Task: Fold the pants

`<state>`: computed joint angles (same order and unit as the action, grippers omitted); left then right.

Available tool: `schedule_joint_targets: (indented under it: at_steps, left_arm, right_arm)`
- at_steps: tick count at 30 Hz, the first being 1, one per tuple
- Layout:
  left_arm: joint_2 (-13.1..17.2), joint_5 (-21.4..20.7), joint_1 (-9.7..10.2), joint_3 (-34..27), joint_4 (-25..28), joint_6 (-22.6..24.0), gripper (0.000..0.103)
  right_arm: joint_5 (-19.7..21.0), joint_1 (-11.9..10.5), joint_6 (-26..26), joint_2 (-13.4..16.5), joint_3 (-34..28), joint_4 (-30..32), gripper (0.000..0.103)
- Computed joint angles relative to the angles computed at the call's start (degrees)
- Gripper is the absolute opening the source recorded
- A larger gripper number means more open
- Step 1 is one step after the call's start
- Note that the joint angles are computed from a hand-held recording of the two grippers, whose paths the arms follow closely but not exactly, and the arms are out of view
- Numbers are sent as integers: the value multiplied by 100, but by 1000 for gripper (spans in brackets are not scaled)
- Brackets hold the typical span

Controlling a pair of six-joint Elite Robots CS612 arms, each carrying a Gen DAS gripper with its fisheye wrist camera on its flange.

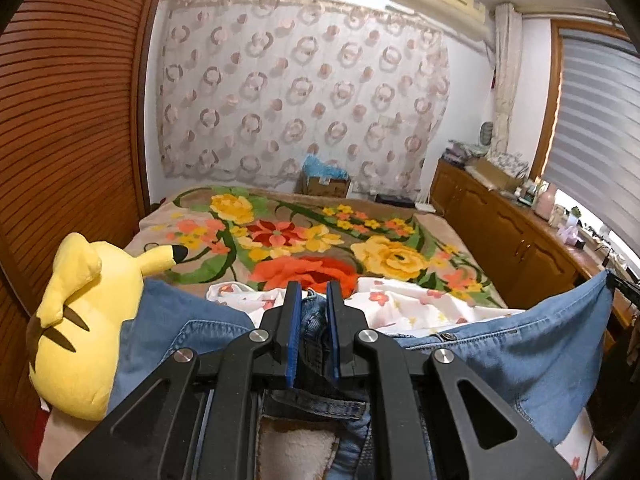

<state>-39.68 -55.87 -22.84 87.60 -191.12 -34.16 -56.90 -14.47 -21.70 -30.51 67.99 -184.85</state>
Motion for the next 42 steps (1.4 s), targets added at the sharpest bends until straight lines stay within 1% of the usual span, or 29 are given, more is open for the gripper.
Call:
schedule_joint_targets:
  at_steps: [3,8,12,13,15,16,17,18,19,20,22,24,25,27,32,37,40,42]
  left_arm:
    - [106,-90,70,-146,178,-40,14]
    - [202,-220,129,-270,428,-115,14]
    - [203,-323,145,-295,611,-140,14]
    - [184,-401,152,-310,762,-144,14]
    - [149,-429,145,-272,910,-136,14]
    - [124,-432,135,-228,939,-121,20]
    - [97,-475,131,-168,926,-130,33]
    - [62,-528,135,-104,900,-142,39]
    - [29,-547,129,-30,855,-151,46]
    - [-9,-562,120,36,845,-164,46]
    - [-78,-578,93,118,925,-186,47]
    - [-142,-544,47,260,818,-171,65]
    - [-156,-520,29,308,748,-166,80]
    - [-209,-446,-38,456,576,-152,81]
    - [-323,-402,-192,721,380,-189,81]
    - [-340,-392,-366,880,145,-139,81]
    - [-313,-303,-463,902,126,-92,81]
    - [-276,-320,-513,908,91,-88,81]
  right_arm:
    - [-245,149,-61,151,-448,436,8]
    - [-553,298,-131,285,-876,890,8]
    - [-663,360,-121,299,-997,1112,8]
    - [-659,348,-136,297,-998,1149,8]
    - [-695,337,-196,238,-938,1287,9]
    - [-761,345,-237,177,-871,1352,18]
    - [-801,352,-262,153,-856,1387,23]
    - [-781,348,-306,118,-817,1412,31]
    - [-747,334,-357,36,-704,1409,37]
    - [-757,344,-355,17,-704,1427,38]
    - [-665,304,-383,-131,-513,1431,39]
    - [-511,251,-454,-303,-259,1421,39]
    - [-453,219,-520,-410,-105,1409,39]
    - [-329,154,-626,-552,150,1345,39]
    - [-67,-71,-809,-997,905,1208,39]
    - [10,-270,-988,-1304,1481,1197,47]
    - [-6,-371,-990,-1443,1713,1317,48]
    - [-14,-439,-965,-1518,1862,1364,48]
